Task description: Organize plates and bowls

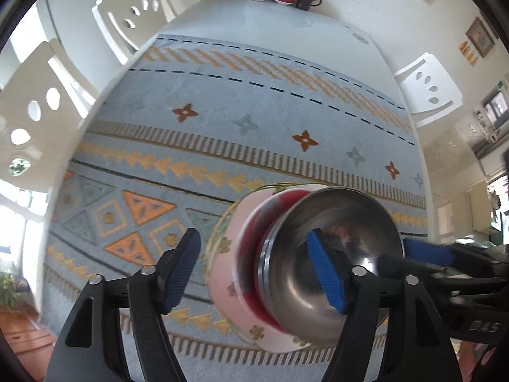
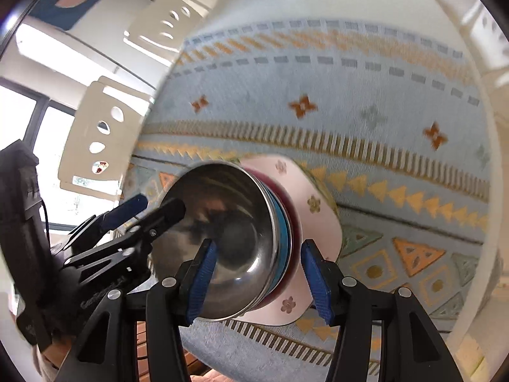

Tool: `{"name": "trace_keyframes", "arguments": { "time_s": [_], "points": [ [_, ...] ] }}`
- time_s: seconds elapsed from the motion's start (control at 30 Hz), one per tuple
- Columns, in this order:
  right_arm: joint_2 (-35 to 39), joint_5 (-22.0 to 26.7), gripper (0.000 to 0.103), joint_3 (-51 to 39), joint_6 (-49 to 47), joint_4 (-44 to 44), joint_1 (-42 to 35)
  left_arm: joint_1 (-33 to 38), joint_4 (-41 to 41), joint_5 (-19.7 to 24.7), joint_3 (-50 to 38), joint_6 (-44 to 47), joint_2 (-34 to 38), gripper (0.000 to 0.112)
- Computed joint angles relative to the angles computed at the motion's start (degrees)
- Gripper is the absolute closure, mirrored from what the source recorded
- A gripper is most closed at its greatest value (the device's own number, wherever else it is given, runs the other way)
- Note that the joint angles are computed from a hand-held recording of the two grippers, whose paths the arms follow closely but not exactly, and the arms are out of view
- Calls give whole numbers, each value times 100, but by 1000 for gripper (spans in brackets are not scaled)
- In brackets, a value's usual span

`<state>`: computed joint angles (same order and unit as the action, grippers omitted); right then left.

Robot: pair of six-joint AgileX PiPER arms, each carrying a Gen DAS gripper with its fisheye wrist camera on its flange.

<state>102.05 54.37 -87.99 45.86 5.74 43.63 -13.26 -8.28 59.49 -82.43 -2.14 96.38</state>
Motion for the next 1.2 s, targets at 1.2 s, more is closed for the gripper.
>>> {"name": "trace_keyframes", "arguments": {
  "time_s": [1.2],
  "points": [
    [291, 782, 46, -562, 169, -931, 667, -293, 691, 528, -87, -744, -135, 40]
  ]
}}
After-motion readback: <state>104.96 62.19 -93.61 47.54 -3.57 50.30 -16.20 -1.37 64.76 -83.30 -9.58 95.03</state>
